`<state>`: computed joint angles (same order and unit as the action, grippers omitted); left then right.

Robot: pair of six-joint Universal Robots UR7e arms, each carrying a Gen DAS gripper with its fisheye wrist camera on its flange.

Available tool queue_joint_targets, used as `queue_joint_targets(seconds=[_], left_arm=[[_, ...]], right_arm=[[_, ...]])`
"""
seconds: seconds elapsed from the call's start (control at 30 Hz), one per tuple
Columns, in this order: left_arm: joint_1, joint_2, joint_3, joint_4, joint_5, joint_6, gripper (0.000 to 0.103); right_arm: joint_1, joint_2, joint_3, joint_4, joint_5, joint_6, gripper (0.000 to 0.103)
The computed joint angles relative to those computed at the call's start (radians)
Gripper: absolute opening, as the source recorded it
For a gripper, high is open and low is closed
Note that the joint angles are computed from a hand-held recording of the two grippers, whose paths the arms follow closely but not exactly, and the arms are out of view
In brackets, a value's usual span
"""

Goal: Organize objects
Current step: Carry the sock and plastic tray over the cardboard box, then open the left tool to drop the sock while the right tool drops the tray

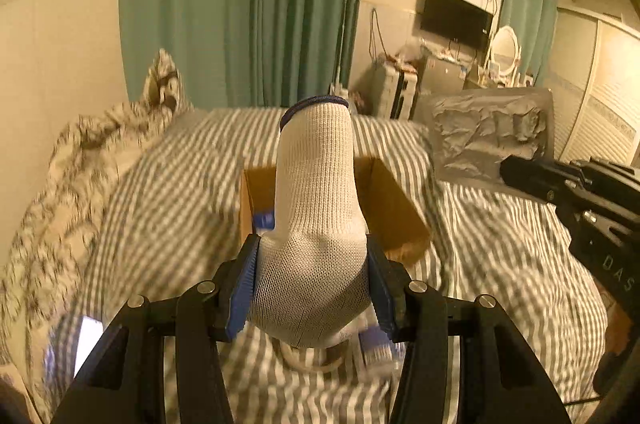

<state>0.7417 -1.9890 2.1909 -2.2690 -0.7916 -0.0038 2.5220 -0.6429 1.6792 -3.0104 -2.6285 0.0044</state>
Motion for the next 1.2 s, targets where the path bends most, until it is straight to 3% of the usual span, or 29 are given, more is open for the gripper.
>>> queue_joint_targets(seconds=[0.2, 0.5, 0.87, 1.03, 1.07, 1.13, 1.17, 1.2], left_arm=[[0.087, 0.168, -0.078, -0.167, -0.027, 0.097, 0.051], [0.229, 0.381, -0.164, -0.238, -0.072, 0.172, 0.051], [0.336, 0.497, -0.195, -0.26, -0.139, 0.2, 0.052], [0.35, 0.506, -0.208, -0.238, -0.135, 0.154, 0.057], [0.349, 0.502, -0.209, -0.228, -0.134, 0.142, 0.059], [0.342, 0.489, -0.207, -0.217, -0.133, 0.126, 0.062], [0.332, 0.478, -0.202, -0.22, -0.127, 0.124, 0.069], [0.318, 0.464, -0.191, -0.236, -0.114, 0.131, 0.074]], right_arm=[[-0.047, 0.021, -0.069, -0.048, 0.054, -0.07, 0.007], [-0.149, 0.076, -0.149, -0.022, 0.096, -0.105, 0.007], [-0.265, 0.157, -0.157, 0.005, 0.118, -0.077, 0.007], [-0.272, 0.15, -0.146, -0.009, 0.134, -0.064, 0.008], [-0.27, 0.147, -0.145, -0.011, 0.133, -0.063, 0.011], [-0.262, 0.142, -0.14, -0.021, 0.119, -0.056, 0.034], [-0.255, 0.137, -0.134, -0.03, 0.111, -0.05, 0.051], [-0.249, 0.132, -0.127, -0.046, 0.109, -0.049, 0.057]])
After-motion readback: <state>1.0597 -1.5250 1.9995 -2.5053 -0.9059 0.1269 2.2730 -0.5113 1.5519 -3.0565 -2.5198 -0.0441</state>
